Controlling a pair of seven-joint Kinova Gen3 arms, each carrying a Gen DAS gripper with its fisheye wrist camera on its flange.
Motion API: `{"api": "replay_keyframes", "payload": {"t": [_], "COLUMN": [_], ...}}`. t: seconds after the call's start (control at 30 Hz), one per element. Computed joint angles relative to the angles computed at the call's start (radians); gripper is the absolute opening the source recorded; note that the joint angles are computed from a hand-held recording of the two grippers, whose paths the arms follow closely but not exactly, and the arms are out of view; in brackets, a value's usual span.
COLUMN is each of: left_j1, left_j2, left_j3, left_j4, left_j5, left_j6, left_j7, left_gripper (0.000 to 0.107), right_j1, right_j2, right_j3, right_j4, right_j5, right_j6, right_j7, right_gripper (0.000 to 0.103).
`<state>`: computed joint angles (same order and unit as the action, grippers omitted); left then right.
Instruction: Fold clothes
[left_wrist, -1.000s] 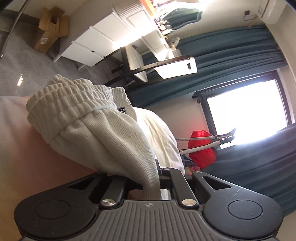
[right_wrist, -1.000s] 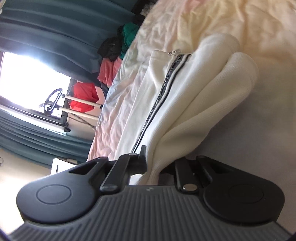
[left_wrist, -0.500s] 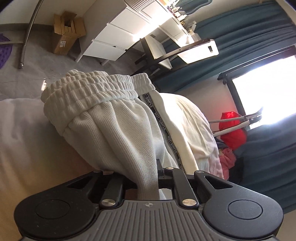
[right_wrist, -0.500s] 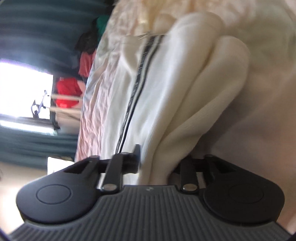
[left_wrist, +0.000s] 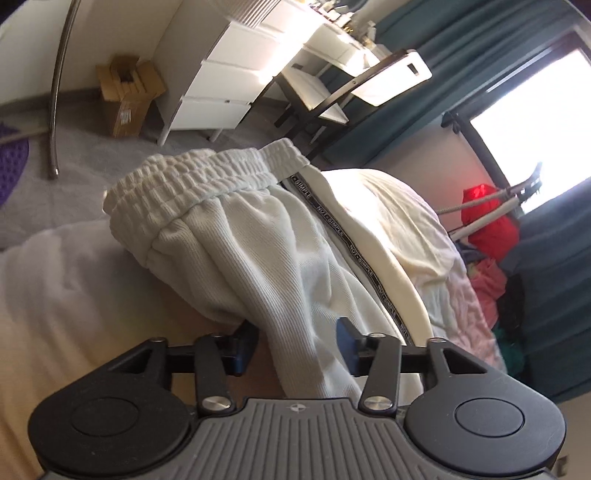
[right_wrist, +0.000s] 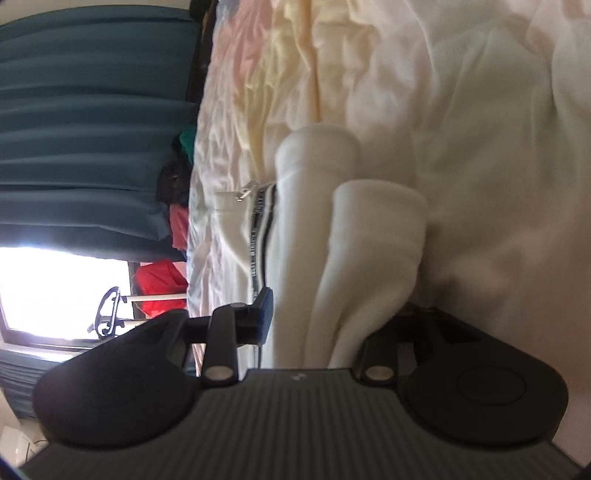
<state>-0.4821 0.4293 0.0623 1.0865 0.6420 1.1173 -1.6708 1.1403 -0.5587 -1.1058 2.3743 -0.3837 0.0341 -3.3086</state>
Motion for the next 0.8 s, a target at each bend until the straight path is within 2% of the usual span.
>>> {"api": "replay_keyframes", "payload": {"t": [0.1, 0.13, 0.3, 0.4, 0.5, 0.63, 0.8], "left_j1": [0.008, 0.006, 0.021, 0.041, 0.091, 0.184, 0.335], "left_j2": [-0.080, -0.107, -0.206, -0.259, -0.289, -0.268, -0.224], "left_j3": [-0.006, -0.008, -0.033, -0.048, -0.052, -0.025, 0.042], "left_j4": [0.083, 0.116, 0.234, 0.298, 0.334, 0.300, 0.322], "left_j5": [-0.019, -0.013, 0.039, 0.092, 0.111, 0.091, 0.028], "left_j6": [-0.050, -0.062, -0.120, -0.184, -0.242, -0.241, -0.375], "left_j7": [-0.073, -0.109, -0.270, -0.380, -0.480, -0.534, -0.573], "left_gripper": [0.074, 0.081, 0.081, 0.082, 0.082, 0.084, 0.088], "right_j1": [-0.001, 0.000, 0.013, -0.009, -0.033, -0.057, -0.041], "right_j2": [-0.015, -0.023, -0.088, -0.074, -0.008, 0.026, 0.012], "right_j3": [0.022, 0.028, 0.055, 0.080, 0.098, 0.110, 0.096], "right_j4": [-0.025, -0.032, -0.052, -0.046, -0.037, -0.036, -0.054], "right_j5": [0.037, 0.048, 0.090, 0.085, 0.071, 0.086, 0.123], "right_j6": [0.041, 0.052, 0.051, 0.045, 0.047, 0.064, 0.096], "right_j7": [0.035, 0.043, 0.086, 0.097, 0.093, 0.091, 0.091], "right_gripper": [0.009, 0.009, 0.009, 0.009, 0.008, 0.009, 0.008]}}
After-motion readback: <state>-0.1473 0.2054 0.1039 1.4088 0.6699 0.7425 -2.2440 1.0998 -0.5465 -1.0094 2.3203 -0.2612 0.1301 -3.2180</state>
